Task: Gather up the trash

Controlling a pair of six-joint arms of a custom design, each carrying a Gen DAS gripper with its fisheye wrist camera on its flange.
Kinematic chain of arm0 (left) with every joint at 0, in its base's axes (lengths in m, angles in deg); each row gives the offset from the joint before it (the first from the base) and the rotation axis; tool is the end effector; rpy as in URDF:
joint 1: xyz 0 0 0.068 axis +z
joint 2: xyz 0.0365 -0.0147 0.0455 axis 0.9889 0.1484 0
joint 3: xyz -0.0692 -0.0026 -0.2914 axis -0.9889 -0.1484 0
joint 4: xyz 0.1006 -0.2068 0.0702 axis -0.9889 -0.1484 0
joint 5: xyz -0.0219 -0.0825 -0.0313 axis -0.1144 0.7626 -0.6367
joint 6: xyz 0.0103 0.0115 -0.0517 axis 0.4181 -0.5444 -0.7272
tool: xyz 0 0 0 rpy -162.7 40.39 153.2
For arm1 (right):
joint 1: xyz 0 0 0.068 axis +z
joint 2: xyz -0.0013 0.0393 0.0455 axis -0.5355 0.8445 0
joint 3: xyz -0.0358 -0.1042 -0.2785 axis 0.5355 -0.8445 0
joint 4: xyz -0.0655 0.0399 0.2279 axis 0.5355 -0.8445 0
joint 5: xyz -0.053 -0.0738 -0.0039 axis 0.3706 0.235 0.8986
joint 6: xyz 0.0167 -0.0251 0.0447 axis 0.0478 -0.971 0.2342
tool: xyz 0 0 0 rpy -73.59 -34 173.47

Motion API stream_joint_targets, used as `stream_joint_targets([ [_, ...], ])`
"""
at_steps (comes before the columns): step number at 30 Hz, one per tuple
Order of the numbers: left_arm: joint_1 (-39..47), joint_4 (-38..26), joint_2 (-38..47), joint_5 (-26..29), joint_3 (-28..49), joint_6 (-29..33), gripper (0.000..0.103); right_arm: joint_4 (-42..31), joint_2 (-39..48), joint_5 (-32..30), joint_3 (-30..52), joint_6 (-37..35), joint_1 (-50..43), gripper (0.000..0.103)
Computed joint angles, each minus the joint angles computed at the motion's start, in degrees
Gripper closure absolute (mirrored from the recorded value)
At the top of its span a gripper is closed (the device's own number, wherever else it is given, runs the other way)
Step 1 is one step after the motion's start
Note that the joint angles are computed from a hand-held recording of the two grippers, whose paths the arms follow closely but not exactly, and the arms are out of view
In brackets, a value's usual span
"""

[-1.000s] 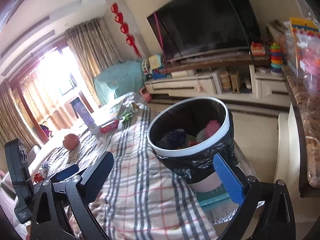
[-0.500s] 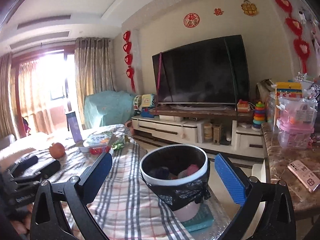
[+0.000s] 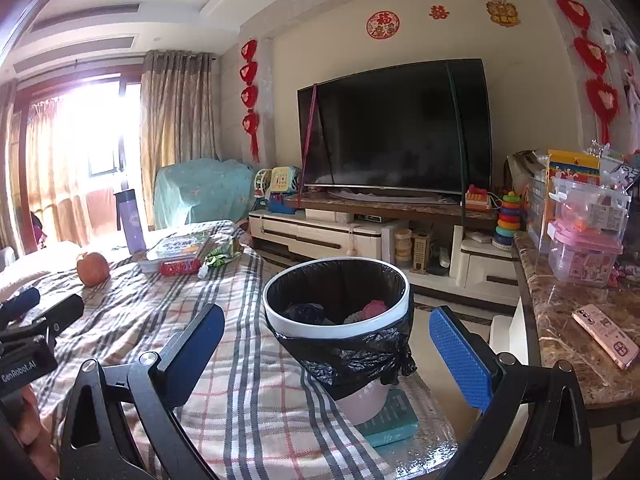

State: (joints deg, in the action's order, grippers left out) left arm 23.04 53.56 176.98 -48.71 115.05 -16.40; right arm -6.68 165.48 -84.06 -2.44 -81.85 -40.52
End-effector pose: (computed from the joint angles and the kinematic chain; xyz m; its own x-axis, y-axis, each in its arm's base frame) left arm 0.1448 -0.1723 0.1696 -0.2953 -0.1199 -0.9478 -0.3432 0.9392 -0.0118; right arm 0.2136 -0.0147 0.1516 -0.3252 -0.0249 -0.9453 -0.3104 0.9471 0.0819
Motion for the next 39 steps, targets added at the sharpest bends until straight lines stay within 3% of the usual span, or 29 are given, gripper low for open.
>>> stream_joint_targets([
  [24,-1.1,-8.3,2.3,-0.9,2.3,-7.0,0.000,7.3,2.7,1.2,-3.2,-0.5,1.7,0.000],
  [39,-1.2,-9.1,2.8,-1.9,2.3,-8.3,0.000,9.4,2.8,-0.3,-4.1,0.4,0.9,0.000],
])
